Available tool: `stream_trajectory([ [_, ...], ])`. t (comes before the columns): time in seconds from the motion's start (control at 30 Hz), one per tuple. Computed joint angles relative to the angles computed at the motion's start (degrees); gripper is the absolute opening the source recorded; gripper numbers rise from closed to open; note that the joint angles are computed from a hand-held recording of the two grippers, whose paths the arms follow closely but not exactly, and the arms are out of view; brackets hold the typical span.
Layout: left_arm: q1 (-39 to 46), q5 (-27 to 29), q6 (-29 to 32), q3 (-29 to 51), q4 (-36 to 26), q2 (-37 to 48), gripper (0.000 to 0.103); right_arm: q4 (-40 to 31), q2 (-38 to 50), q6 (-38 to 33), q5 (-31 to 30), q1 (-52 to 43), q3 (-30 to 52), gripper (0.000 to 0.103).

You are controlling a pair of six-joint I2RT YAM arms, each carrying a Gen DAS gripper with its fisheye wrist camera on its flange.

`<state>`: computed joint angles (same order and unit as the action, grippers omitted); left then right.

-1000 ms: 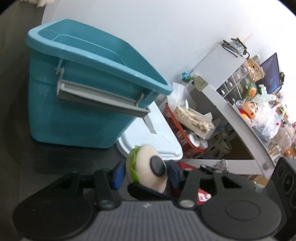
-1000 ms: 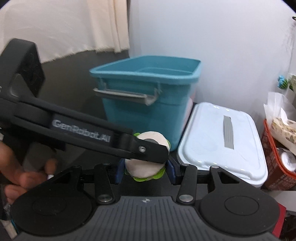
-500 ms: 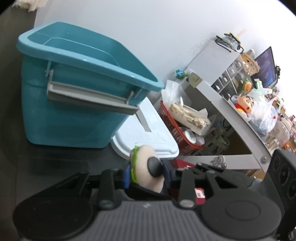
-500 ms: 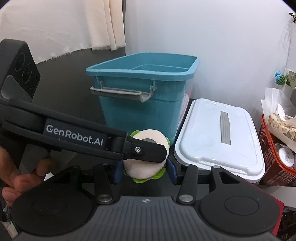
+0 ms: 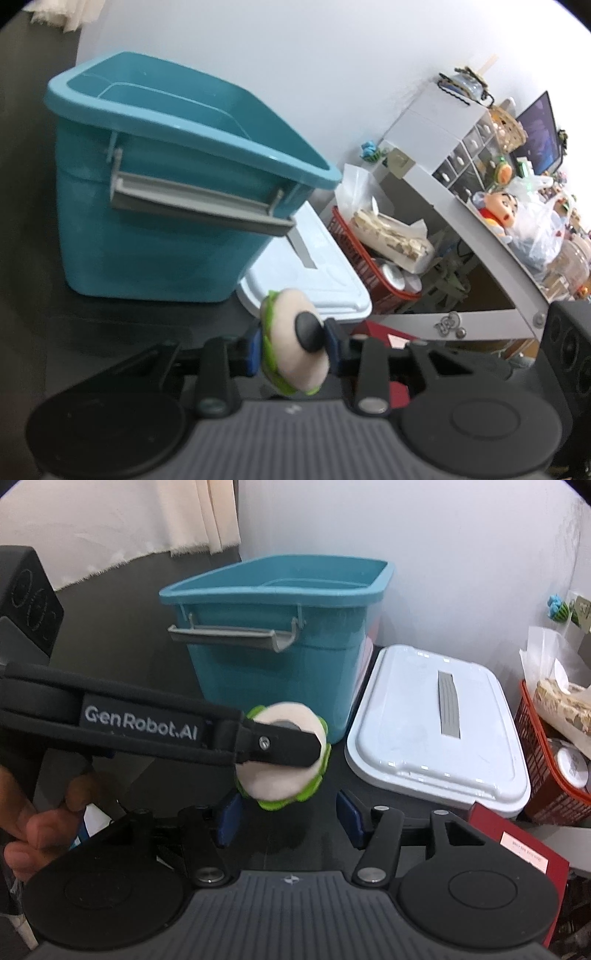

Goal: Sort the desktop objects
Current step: 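Grasp the plush with the left tool while the right tool opens to release it, then carry the held plush over the teal bin with the left tool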

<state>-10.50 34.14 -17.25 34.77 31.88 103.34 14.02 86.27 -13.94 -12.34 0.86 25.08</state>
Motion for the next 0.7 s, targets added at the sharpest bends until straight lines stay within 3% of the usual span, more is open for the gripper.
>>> stream_trajectory([
  [0.43, -1.6, -4.4, 1.4, -1.3, -2.5, -4.0, 0.037, -6.9, -6.1, 3.2, 0.6, -2.3, 0.0, 0.071],
  [0.7, -5.5, -11.0, 2.5, -2.0, -10.1, -12.7, 0.037, -11.6, -11.5, 2.3, -1.6, -4.0, -0.5, 0.072],
])
